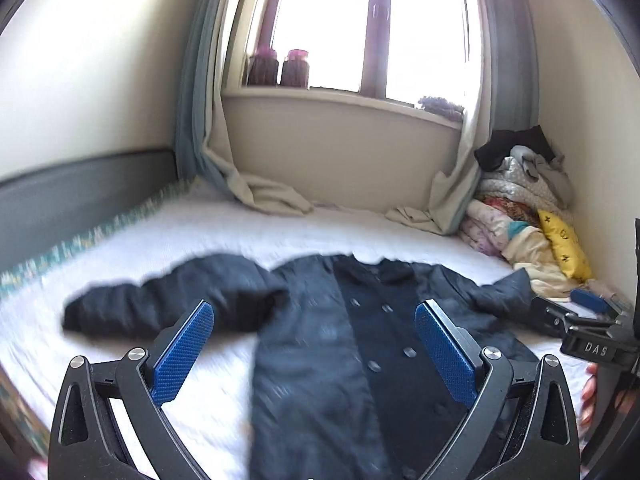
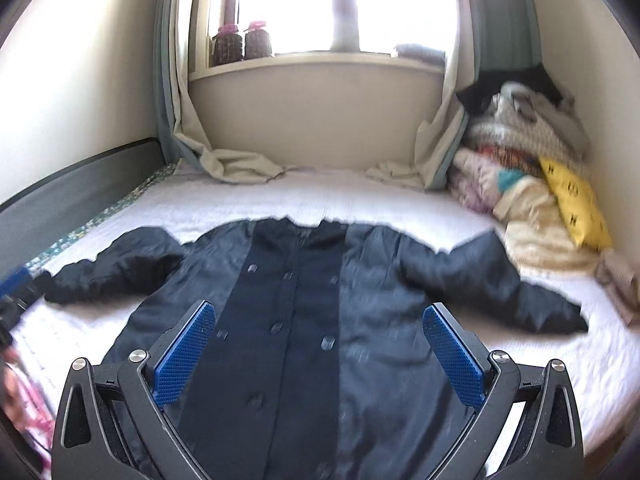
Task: Fold large clothes
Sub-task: 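Reach the left tool to the sleeve nearest it and grasp it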
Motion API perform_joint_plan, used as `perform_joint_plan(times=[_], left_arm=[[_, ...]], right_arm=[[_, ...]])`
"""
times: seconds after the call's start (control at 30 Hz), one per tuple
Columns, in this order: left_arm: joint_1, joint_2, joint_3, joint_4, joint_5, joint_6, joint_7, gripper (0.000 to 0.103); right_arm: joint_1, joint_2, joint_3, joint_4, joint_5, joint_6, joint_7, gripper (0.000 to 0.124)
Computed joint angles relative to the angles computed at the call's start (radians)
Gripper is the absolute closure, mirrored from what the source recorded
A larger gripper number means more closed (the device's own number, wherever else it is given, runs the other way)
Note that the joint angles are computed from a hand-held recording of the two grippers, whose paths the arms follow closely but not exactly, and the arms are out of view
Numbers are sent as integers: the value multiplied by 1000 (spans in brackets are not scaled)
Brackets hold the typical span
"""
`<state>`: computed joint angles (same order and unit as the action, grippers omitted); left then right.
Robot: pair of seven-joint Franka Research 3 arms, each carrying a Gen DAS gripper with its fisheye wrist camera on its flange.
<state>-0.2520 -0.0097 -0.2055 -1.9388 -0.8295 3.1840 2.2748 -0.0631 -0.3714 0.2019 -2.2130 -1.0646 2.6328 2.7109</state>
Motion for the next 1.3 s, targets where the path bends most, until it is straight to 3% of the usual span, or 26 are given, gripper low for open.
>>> perform_joint_plan(times=[0.03,0.13,0.23,0.37,0.53,0.63,0.83,1.03,1.3], left_arm=[[11,14,9,17,121,-12,-101,1],[29,79,46,111,400,-51,-374,1],[-25,155,152,213,689,-86,-642,1],[-24,272,181,381,815,-194,-766,1],[1,395,190,532,907,-353,-900,1],[54,458,153,625,885,-518,-948,1],[251,591,-35,790,619,-777,-972,1],[302,666,-49,858,528,-860,-1118,1],[351,802,-72,1022,450,-934,-1274,3]], right_arm=[[-13,19,5,27,-6,6,-8,21],[-35,28,-38,41,-35,141,52,21],[-85,57,-25,90,-139,210,129,21],[-48,147,-70,186,-102,246,6,21],[-5,243,-148,227,94,288,-190,21],[42,283,-206,222,417,265,-446,21],[57,340,-237,258,694,213,-611,21],[88,386,-245,301,1023,157,-841,21],[114,397,-251,313,1062,147,-895,21]])
